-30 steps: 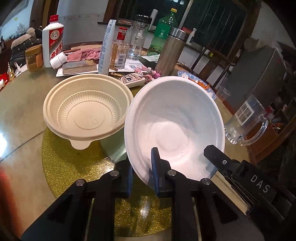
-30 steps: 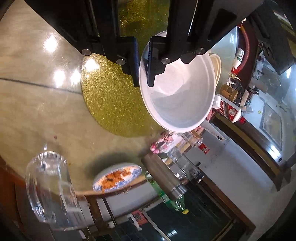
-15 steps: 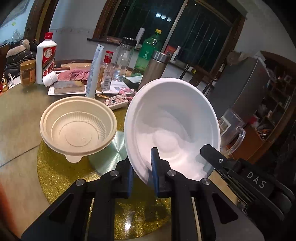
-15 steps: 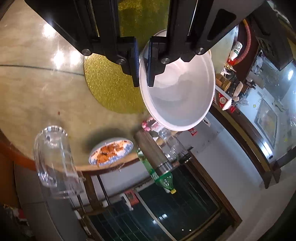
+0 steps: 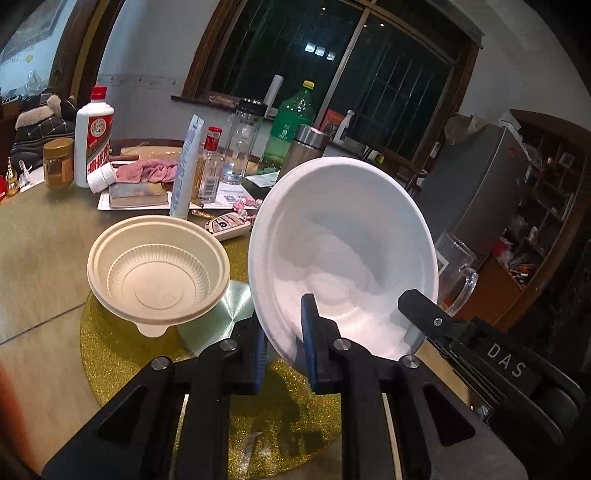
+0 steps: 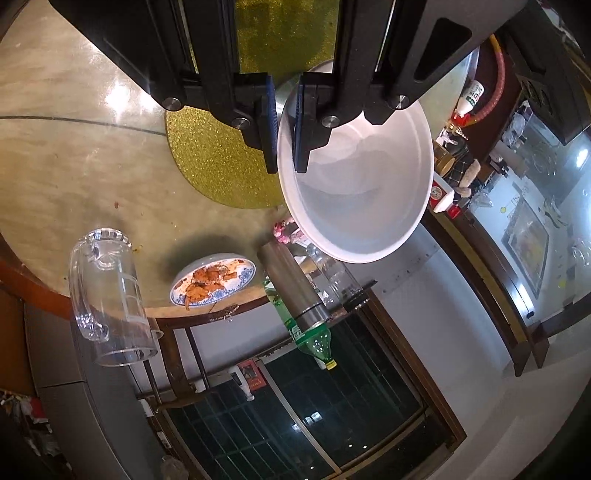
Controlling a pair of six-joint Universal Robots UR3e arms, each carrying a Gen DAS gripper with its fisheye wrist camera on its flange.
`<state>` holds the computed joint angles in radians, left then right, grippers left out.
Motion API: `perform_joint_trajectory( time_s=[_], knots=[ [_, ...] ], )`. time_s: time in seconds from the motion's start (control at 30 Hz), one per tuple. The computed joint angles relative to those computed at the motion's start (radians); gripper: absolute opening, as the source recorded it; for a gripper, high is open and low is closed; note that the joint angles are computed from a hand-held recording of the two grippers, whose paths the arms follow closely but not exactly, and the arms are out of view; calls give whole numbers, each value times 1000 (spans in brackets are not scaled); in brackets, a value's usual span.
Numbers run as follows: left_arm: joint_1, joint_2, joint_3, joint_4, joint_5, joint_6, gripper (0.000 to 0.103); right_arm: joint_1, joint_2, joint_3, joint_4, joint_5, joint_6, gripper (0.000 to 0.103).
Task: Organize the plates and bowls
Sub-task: 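Lift the small white bowl with both grippers and carry it toward the stack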
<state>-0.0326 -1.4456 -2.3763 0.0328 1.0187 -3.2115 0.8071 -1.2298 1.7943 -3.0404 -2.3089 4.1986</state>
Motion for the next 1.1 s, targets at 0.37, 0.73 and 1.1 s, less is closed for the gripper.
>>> perform_joint_trajectory(
  time_s=[0.37, 0.73, 1.1],
  knots=[
    [79, 110, -58, 12, -117, -8, 11, 42, 9, -26, -40, -71, -31, 9],
    [93, 178, -75, 29, -132, -12, 10, 45, -11, 31, -165, -62, -62, 9],
    [253, 368, -189, 12, -269, 82, 11, 84, 41, -21, -266, -82, -156, 10]
  ],
)
